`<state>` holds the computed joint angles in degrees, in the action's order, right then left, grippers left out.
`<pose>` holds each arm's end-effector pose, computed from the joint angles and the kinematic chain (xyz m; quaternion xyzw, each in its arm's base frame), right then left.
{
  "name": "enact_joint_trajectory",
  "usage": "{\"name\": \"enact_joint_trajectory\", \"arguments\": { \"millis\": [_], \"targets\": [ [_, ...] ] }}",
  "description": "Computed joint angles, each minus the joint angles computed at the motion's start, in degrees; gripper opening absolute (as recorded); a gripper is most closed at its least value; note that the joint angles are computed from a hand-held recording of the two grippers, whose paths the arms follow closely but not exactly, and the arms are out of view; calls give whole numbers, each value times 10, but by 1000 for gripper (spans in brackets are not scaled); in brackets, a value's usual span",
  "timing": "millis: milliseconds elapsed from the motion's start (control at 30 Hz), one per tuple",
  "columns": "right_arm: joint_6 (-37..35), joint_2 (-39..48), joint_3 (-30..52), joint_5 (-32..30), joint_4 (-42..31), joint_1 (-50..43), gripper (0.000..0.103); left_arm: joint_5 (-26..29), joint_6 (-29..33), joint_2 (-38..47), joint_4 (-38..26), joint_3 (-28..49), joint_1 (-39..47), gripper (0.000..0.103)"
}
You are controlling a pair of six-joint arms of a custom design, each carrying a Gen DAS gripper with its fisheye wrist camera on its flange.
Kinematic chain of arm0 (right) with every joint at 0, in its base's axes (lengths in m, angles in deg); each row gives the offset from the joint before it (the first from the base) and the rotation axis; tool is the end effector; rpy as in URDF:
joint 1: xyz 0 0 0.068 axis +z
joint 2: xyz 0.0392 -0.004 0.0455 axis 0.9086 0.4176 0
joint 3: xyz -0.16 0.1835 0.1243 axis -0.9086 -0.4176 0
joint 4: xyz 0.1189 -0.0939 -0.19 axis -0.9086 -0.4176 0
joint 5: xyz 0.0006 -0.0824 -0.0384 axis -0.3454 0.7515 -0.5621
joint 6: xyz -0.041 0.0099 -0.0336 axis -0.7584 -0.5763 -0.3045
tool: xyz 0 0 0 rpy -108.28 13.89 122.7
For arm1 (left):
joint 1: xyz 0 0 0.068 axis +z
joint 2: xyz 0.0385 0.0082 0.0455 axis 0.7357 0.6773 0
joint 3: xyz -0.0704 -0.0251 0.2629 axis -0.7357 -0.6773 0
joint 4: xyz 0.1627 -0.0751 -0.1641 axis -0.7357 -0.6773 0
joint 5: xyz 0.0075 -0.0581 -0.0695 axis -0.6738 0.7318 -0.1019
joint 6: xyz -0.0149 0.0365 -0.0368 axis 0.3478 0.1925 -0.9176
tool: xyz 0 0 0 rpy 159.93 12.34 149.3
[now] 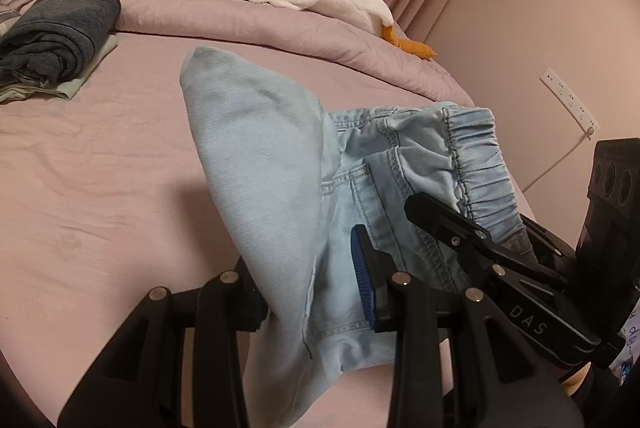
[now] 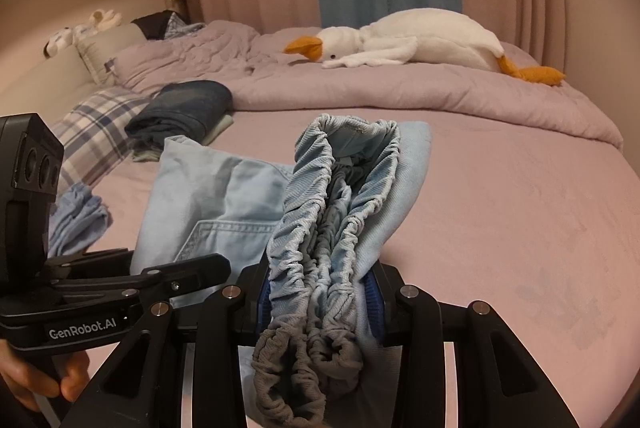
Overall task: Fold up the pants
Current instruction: 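Lift the waistband with the right tool and fold it over toward the hems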
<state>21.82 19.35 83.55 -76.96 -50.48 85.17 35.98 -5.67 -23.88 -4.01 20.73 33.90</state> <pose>0.1409 0.0567 0.2738 -0.1850 0.8928 0.1379 0.3869 0.1913 -0.0541 0.2666 -0.0333 0.9134 -0.2243 0.3381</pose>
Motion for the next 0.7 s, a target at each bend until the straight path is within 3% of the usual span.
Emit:
{"name": "enact_joint_trajectory", "arguments": {
  "millis": [700],
  "targets": [
    [60, 82, 20, 67, 68, 120, 40, 43, 64, 23, -6, 15, 100, 34]
  ]
}}
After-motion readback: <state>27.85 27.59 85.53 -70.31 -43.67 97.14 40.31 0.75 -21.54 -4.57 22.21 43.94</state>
